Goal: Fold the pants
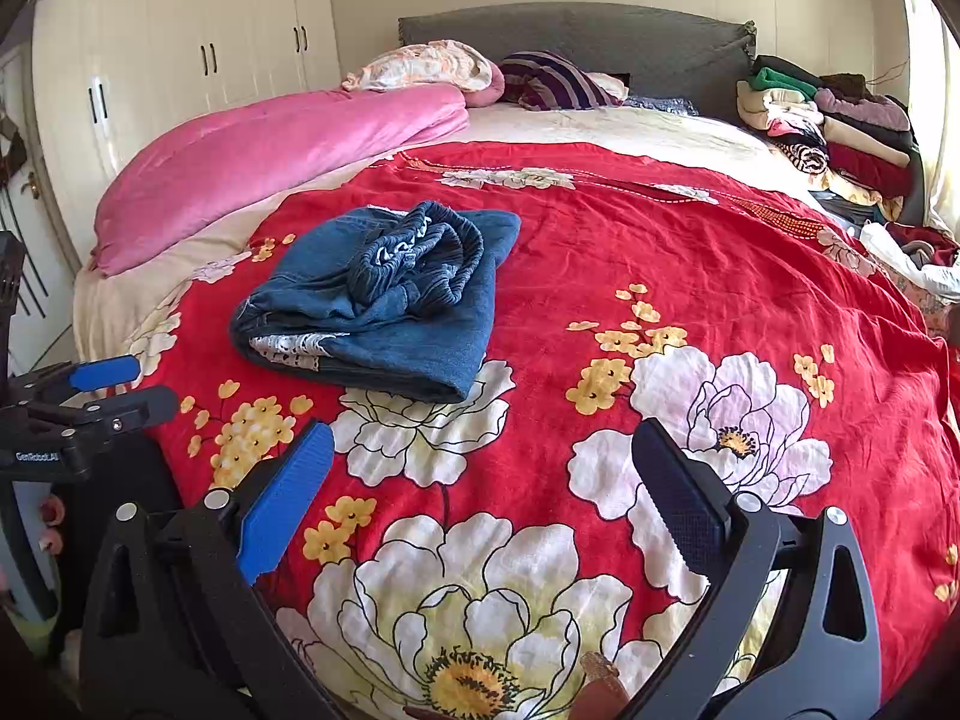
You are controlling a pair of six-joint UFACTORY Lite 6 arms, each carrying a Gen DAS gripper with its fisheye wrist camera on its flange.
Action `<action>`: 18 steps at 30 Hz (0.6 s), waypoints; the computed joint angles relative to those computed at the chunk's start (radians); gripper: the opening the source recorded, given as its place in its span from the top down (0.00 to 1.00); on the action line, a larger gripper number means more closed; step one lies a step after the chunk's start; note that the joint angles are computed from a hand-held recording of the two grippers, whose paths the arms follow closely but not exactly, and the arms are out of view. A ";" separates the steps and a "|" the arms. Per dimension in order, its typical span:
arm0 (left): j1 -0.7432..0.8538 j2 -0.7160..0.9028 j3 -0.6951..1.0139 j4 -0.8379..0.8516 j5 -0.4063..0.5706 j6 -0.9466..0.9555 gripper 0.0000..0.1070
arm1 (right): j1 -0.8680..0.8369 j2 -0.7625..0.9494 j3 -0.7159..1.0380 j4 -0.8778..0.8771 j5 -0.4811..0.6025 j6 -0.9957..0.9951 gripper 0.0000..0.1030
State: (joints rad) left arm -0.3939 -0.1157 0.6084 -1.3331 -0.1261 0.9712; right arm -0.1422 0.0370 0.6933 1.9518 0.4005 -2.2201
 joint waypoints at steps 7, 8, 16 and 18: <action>0.010 -0.003 0.003 -0.092 0.005 0.102 0.08 | -0.002 0.002 -0.001 0.004 0.000 -0.004 0.09; 0.013 -0.001 0.005 -0.092 0.007 0.104 0.08 | -0.004 0.002 -0.001 0.003 0.001 -0.004 0.09; 0.025 0.010 0.011 -0.121 0.018 0.145 0.08 | -0.004 0.001 -0.001 0.003 -0.002 -0.003 0.09; 0.025 0.009 0.011 -0.121 0.019 0.146 0.08 | -0.007 -0.002 -0.002 0.001 -0.001 -0.001 0.09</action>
State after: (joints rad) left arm -0.3689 -0.1067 0.6194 -1.4541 -0.1075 1.1171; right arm -0.1491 0.0351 0.6916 1.9529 0.3991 -2.2209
